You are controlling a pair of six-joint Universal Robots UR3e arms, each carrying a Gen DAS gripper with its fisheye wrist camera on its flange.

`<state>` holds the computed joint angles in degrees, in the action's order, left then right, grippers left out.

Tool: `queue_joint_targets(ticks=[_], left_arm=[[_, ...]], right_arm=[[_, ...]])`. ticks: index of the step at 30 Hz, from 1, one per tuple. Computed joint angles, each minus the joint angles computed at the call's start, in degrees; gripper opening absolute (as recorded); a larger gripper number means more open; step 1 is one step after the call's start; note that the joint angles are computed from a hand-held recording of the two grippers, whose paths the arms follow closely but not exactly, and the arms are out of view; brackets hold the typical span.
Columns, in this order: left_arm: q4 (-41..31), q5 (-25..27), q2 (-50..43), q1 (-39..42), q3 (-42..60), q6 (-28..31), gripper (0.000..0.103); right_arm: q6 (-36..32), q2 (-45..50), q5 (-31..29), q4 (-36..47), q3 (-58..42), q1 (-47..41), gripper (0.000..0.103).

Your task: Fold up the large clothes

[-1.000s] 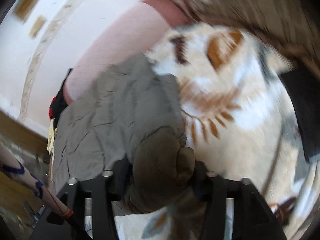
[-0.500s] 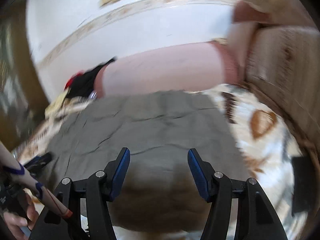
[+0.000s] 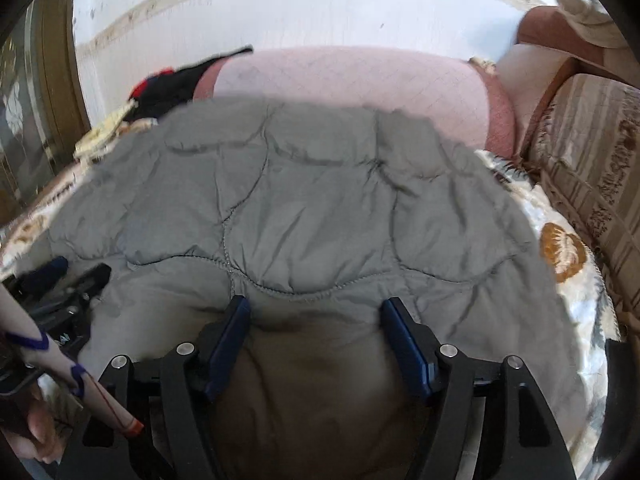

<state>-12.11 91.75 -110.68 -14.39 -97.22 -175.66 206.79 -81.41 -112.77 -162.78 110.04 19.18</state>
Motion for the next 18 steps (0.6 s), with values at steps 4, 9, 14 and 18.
queue_joint_targets(ticks=[4, 9, 14, 18], left_arm=[[1.34, -1.63, 6.23, 2.06, -6.49, 0.65, 0.072], [1.19, -2.48, 11.28, 4.22, -11.88, 0.96, 0.072], [-1.07, -3.97, 13.28, 5.47, -14.78, 0.15, 0.072], [0.06, -4.09, 16.93, 5.87, -18.77, -0.04, 0.072]], right_arm=[[3.59, -5.41, -7.16, 3.11, 2.06, 4.18, 0.074], [11.78, -14.15, -7.98, 10.33, 8.29, 3.21, 0.074], [15.35, -18.31, 0.13, 14.37, 13.36, -0.86, 0.076], [15.69, -18.73, -3.97, 14.75, 12.15, 4.26, 0.077]])
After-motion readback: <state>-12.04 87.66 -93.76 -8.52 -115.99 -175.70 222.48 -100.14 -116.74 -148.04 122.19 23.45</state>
